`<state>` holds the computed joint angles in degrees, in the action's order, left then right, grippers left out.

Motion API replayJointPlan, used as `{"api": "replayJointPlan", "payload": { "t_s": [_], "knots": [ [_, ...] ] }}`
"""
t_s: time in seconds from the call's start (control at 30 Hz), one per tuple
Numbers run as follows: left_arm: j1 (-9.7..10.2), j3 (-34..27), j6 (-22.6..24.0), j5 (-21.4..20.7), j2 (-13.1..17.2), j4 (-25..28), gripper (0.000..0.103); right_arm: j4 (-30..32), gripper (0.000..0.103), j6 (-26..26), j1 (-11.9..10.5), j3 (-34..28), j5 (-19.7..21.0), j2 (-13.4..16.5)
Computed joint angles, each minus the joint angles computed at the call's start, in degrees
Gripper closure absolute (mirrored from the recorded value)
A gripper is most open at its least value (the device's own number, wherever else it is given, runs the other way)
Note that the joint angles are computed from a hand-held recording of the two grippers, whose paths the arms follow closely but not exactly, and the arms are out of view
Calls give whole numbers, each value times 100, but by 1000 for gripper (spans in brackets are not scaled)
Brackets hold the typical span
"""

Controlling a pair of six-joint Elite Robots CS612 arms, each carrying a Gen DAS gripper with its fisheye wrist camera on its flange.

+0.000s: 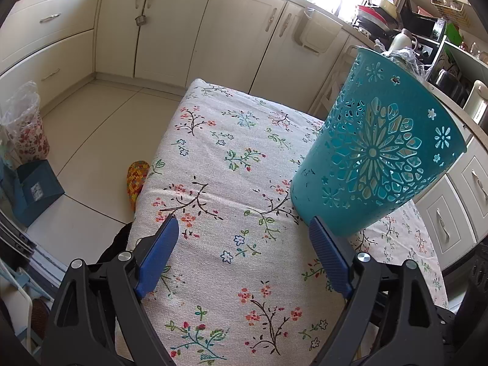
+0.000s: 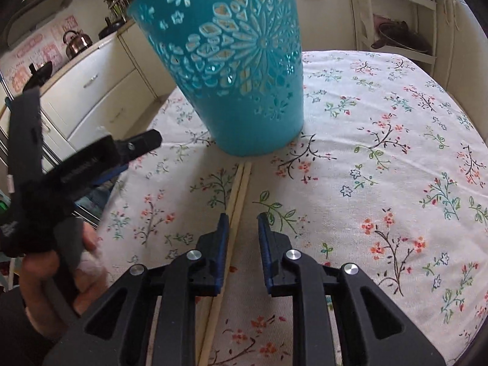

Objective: Organize utensils
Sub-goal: 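Return the right tool to the bundle while the left tool approaches the sticks, then grasp a stick with the left tool while the right tool grasps a stick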

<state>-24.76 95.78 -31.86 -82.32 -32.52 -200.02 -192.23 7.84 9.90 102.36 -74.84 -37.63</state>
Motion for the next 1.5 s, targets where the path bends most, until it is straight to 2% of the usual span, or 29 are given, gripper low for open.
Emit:
{"api": "replayJointPlan", "payload": {
  "t_s": [0.2,0.33,0.4,0.63,0.73,0.93,1.07,1.3,1.4,1.47,1.5],
  "knots": [
    [5,-8,5,-13,3,10,19,-15,83,-211,71,-40,-241,19],
    [9,-18,19,-16,8,39,19,83,92,-208,89,-68,-324,-1],
    [7,-17,23,-20,8,49,19,162,96,-218,71,-82,-378,-9],
    [-12,-25,83,4,1,117,19,178,96,-92,-36,110,-478,-104],
    [-72,-18,314,81,-54,303,19,-1,96,93,-131,283,-420,-148],
    [-294,55,927,-95,-175,696,19,-197,96,337,-258,406,-240,-147],
    [-458,96,1316,182,-232,872,19,-264,96,346,-282,448,-124,-146],
    [-502,45,1492,187,-272,1285,19,-351,95,332,-340,527,-31,-150],
    [-566,16,1674,292,-244,1356,29,-371,95,355,-366,551,27,-149],
    [-601,-15,1778,375,-222,1447,44,-359,95,371,-354,546,25,-156],
    [-603,-27,1778,363,-212,1425,48,-348,95,375,-349,535,23,-156]
  ]
}}
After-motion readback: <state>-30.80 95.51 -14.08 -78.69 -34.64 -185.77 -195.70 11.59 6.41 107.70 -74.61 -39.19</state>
